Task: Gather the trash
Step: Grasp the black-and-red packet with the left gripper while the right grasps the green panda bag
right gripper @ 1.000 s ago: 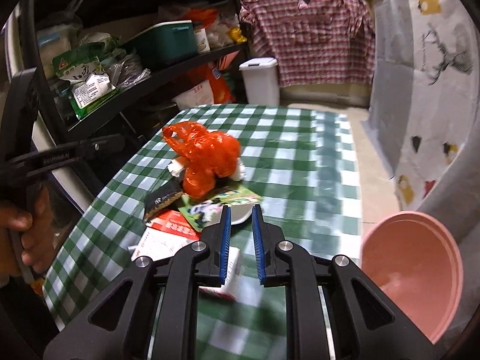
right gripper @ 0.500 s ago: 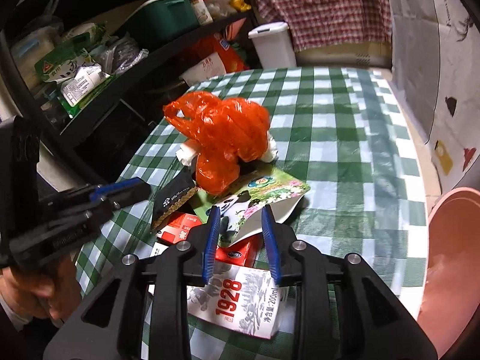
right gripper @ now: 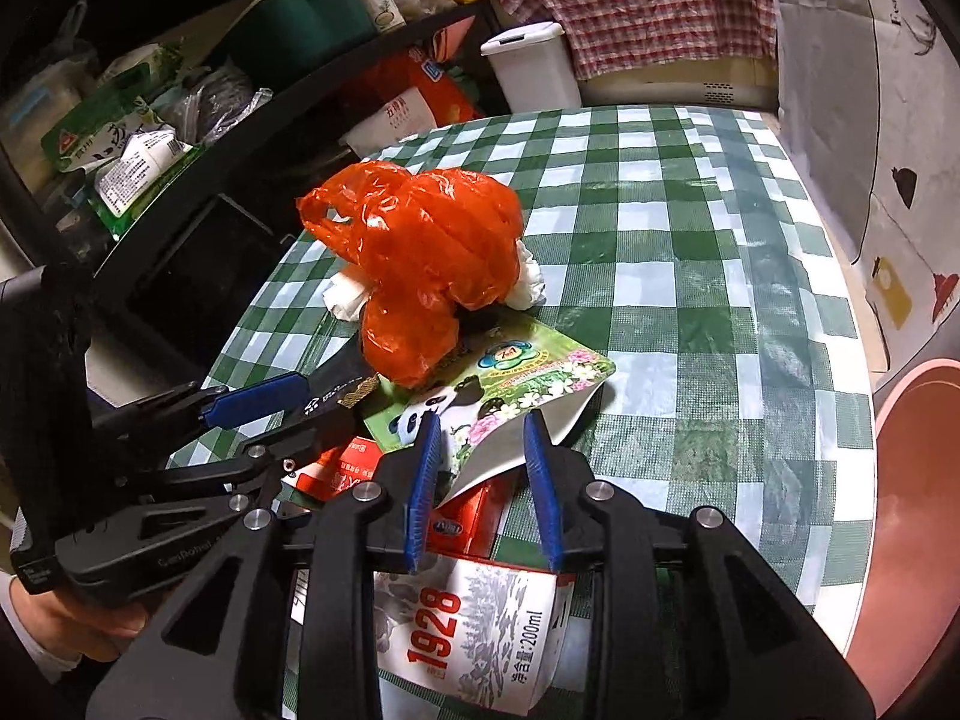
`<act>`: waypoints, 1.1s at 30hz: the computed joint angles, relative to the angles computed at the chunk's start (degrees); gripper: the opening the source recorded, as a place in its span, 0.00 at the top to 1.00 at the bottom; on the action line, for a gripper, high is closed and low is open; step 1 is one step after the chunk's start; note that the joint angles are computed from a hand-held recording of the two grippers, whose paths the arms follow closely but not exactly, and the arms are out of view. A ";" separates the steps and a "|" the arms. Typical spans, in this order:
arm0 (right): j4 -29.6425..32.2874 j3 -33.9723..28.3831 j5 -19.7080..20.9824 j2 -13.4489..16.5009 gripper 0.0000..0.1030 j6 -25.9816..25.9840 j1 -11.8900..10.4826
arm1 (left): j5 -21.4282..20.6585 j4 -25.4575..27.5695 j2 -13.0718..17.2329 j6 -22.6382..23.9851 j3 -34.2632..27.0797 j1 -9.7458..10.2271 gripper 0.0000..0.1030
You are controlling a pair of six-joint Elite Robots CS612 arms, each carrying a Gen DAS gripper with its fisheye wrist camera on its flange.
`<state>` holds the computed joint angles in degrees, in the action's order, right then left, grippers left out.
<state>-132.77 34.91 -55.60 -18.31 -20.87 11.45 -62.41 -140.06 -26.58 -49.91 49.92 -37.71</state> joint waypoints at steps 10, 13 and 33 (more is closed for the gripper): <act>-0.92 0.56 0.55 -0.32 0.89 0.17 -0.02 | 0.66 2.41 -0.32 0.07 -0.13 -0.03 0.70; -2.53 1.81 0.59 -1.01 0.92 0.11 -0.05 | 1.37 2.90 -0.40 0.50 -0.27 -0.21 0.81; -15.19 11.64 0.86 -6.52 0.99 2.94 -1.89 | 10.07 -2.58 -4.66 -0.86 5.36 -1.76 1.00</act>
<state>-147.96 46.54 -54.74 -24.83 -17.93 9.55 -52.34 -142.64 -31.24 -50.78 55.27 -39.47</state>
